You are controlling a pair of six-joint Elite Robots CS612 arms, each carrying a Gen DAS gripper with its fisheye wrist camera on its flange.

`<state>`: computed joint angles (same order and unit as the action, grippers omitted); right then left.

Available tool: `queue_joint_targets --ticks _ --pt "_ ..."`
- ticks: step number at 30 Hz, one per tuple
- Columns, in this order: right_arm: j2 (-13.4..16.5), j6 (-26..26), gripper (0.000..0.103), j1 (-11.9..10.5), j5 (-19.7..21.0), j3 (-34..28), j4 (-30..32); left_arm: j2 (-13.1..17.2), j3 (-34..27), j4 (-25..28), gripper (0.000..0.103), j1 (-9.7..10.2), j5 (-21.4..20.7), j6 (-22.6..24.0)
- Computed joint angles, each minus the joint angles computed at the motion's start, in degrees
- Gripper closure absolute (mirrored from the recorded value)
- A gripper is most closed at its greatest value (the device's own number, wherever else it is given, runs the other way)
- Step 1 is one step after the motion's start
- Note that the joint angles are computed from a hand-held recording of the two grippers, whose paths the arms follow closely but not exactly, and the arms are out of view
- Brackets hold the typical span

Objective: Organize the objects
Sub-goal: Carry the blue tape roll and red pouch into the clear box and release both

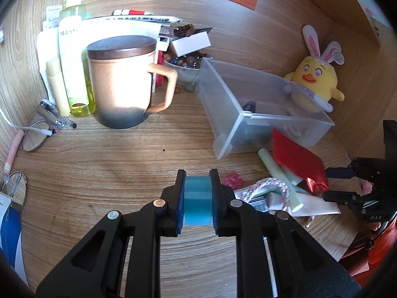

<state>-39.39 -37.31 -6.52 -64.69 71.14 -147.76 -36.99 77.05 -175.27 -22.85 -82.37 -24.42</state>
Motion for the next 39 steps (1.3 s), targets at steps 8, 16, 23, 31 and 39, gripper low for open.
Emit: queue_joint_targets --ticks 8,16,23,31,39 --pt "1.9 1.1 0.030 0.2 -1.1 -3.2 -0.8 -0.5 0.1 -2.1 0.086 -0.56 0.2 1.6" --pt "4.8 0.4 0.037 0.0 3.1 -9.1 8.7 -0.5 -0.7 -3.6 0.086 -0.90 -0.2 2.5" --pt "2.0 -1.3 0.049 -0.3 4.9 -3.5 1.1 -0.2 -1.8 -3.9 0.086 -1.19 -0.7 3.3" --pt "-1.3 2.2 0.050 -1.4 6.9 2.8 -9.6 -0.2 -3.3 -4.5 0.086 -1.72 -0.1 5.2" --pt "-1.8 6.9 0.050 -2.2 8.6 3.5 -15.9 0.5 -6.1 -4.8 0.086 -2.04 1.0 6.7"
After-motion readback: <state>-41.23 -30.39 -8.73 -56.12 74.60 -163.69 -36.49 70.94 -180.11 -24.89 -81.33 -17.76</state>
